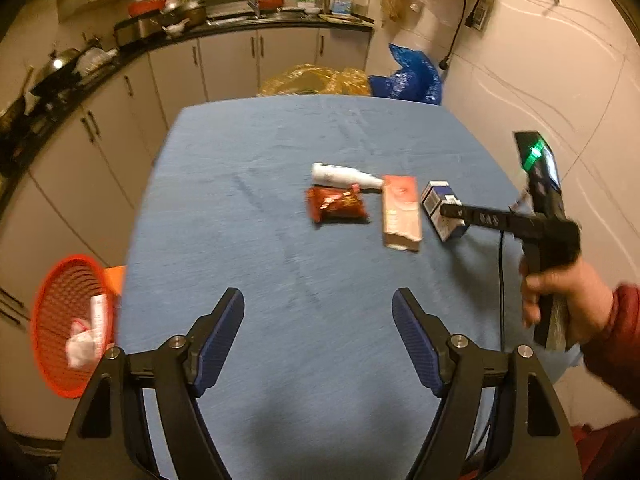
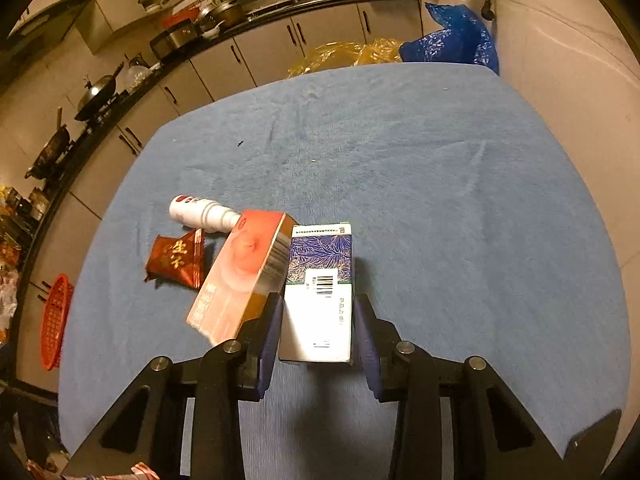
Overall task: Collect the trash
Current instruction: 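Grasp the blue barcode box with the right gripper while the left grasps the orange ointment box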
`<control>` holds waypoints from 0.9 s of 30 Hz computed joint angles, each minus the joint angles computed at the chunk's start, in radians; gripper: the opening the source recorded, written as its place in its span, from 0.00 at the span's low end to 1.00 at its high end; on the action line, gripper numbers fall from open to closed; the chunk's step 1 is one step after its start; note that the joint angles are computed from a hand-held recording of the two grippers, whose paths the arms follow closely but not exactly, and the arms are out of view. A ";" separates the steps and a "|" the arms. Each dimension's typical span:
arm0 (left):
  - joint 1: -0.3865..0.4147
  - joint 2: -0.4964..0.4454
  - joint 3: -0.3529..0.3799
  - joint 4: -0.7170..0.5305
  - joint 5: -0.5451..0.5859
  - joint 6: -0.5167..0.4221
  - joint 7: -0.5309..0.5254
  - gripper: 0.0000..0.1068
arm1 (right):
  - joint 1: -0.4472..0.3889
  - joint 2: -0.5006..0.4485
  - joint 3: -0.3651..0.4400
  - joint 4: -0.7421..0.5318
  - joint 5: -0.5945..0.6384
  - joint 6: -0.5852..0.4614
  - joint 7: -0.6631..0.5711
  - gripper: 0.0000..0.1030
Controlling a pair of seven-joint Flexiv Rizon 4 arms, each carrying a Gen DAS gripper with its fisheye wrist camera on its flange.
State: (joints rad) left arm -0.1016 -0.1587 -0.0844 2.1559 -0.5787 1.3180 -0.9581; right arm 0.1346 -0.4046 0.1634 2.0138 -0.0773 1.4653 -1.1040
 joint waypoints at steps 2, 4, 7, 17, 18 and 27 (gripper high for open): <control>-0.003 -0.038 -0.017 -0.038 -0.009 -0.016 -0.009 0.71 | -0.026 0.034 0.029 0.035 0.024 0.006 -0.020 0.38; -0.010 -0.088 -0.030 -0.087 0.005 -0.034 -0.033 0.71 | -0.051 0.071 0.057 0.070 0.053 0.006 -0.045 0.38; -0.033 -0.169 -0.036 -0.174 0.063 -0.063 -0.091 0.71 | -0.092 0.140 0.099 0.127 0.118 0.001 -0.101 0.38; -0.147 -0.415 0.037 -0.493 0.346 -0.179 -0.340 0.72 | -0.079 0.308 0.080 0.217 0.323 -0.063 -0.248 0.38; -0.173 -0.441 0.068 -0.534 0.391 -0.195 -0.380 0.72 | -0.068 0.317 0.067 0.224 0.325 -0.066 -0.245 0.38; -0.193 -0.532 0.083 -0.663 0.521 -0.249 -0.468 0.64 | -0.014 0.360 0.002 0.254 0.333 -0.074 -0.217 0.38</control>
State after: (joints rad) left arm -0.2944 -0.6912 -0.0011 1.4929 -0.0580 1.0693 -1.4257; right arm 0.1204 -0.0450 0.1652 2.2682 0.2557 1.3908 -1.3213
